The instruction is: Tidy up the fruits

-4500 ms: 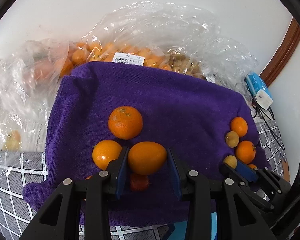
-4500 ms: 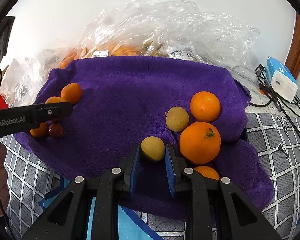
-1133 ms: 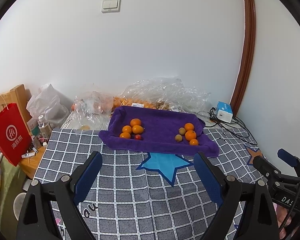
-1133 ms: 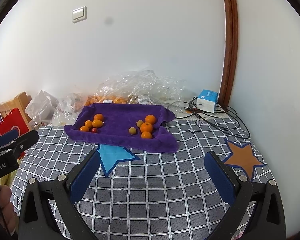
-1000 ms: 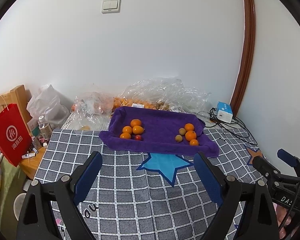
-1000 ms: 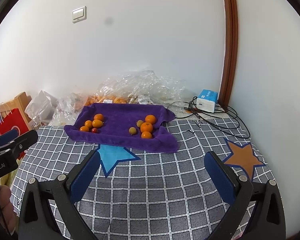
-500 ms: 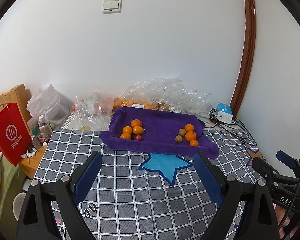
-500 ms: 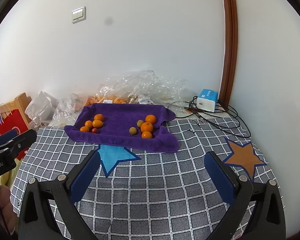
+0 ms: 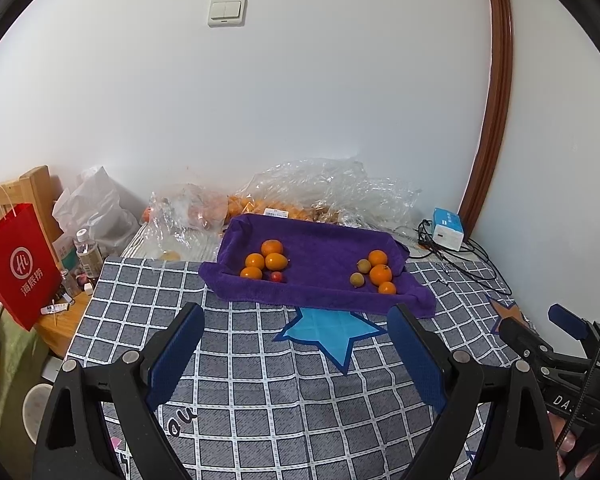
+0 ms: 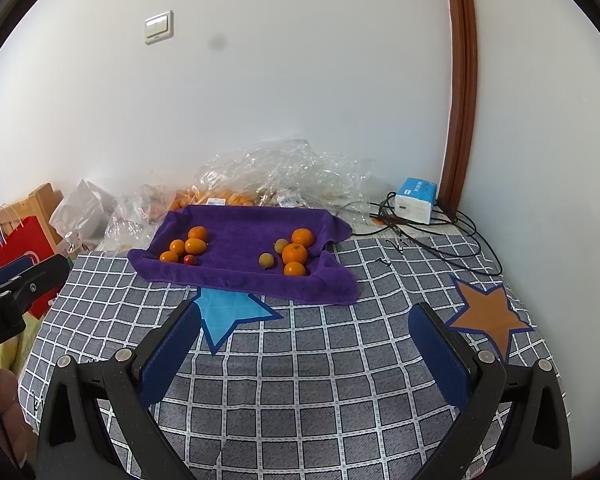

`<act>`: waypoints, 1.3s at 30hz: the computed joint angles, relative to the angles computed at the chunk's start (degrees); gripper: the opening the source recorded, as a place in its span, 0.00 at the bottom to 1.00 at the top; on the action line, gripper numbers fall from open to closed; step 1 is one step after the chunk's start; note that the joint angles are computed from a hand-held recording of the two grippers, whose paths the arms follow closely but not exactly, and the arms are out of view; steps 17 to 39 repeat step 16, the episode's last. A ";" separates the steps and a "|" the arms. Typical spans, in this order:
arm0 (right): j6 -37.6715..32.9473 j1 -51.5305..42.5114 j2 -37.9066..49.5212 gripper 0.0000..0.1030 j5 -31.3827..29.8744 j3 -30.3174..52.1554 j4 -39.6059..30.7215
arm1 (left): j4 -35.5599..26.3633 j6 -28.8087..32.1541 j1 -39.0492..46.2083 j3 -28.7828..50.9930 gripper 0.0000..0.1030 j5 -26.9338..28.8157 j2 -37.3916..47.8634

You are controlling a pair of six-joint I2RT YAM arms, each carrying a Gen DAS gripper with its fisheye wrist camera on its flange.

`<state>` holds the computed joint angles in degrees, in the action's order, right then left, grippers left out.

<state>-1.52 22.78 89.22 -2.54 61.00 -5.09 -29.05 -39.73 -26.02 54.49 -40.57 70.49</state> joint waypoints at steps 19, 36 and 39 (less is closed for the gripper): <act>-0.48 -0.24 -0.46 0.99 -0.49 0.14 0.03 | -1.60 -0.57 -0.07 1.42 0.91 -0.83 0.02; -0.48 -0.24 -0.46 0.99 -0.49 0.14 0.03 | -1.60 -0.57 -0.07 1.42 0.91 -0.83 0.02; -0.48 -0.24 -0.46 0.99 -0.49 0.14 0.03 | -1.60 -0.57 -0.07 1.42 0.91 -0.83 0.02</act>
